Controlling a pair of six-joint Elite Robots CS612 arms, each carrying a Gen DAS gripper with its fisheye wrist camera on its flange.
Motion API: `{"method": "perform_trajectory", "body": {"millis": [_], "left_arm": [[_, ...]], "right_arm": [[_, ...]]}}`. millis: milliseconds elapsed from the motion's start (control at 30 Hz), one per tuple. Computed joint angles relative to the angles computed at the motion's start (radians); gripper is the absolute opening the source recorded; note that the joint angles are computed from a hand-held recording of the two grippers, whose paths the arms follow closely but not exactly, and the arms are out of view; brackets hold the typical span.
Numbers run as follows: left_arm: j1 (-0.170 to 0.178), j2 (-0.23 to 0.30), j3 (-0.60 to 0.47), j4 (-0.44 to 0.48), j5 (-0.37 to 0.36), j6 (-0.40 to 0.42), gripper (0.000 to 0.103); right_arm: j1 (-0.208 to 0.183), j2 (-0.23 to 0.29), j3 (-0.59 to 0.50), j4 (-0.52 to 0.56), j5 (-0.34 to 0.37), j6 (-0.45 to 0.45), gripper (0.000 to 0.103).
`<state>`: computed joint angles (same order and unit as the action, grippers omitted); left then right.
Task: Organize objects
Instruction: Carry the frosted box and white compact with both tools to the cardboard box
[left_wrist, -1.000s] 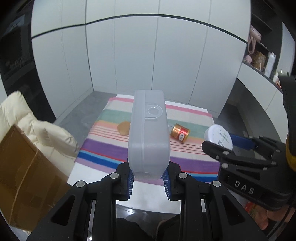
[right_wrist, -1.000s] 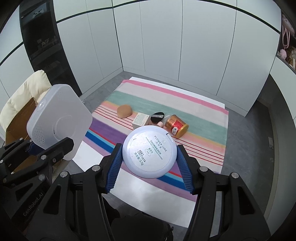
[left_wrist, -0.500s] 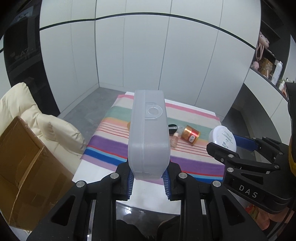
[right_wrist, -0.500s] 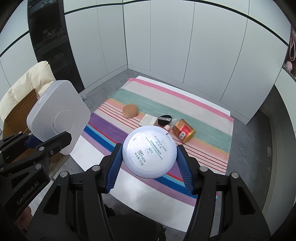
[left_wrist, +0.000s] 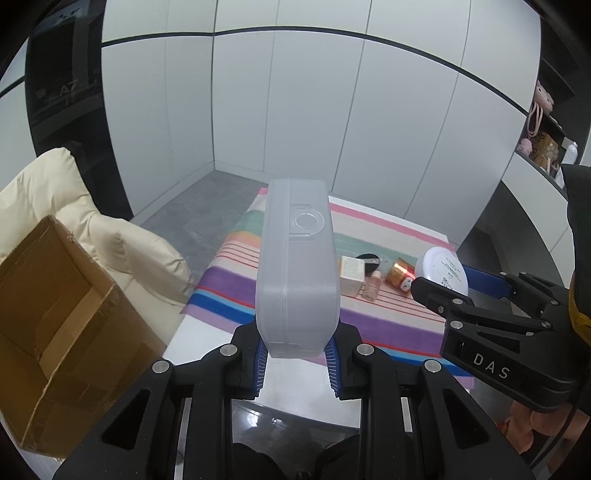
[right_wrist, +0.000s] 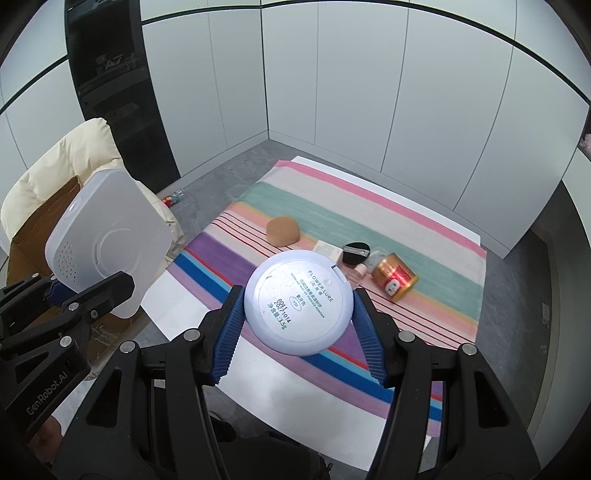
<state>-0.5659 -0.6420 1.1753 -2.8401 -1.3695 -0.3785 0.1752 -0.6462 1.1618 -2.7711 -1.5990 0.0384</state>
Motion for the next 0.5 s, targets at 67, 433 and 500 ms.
{"method": "perform_trajectory", "body": {"millis": [67,433,500], "left_arm": [[0.004,-0.003,0.008,-0.008,0.001,-0.004,0.027],[0.028,-0.025,0.063,-0.062,0.037,-0.049,0.027],[0.033,-0.031,0.077,-0.072,0.047,-0.059,0.027]], "right_arm": [[0.003,0.006,-0.011,0.004,0.005,-0.001,0.060],[0.028,0.037,-0.065,-0.011,0.027,-0.022,0.060],[0.032,0.041,-0.074,-0.007,0.034,-0.024,0.060]]}}
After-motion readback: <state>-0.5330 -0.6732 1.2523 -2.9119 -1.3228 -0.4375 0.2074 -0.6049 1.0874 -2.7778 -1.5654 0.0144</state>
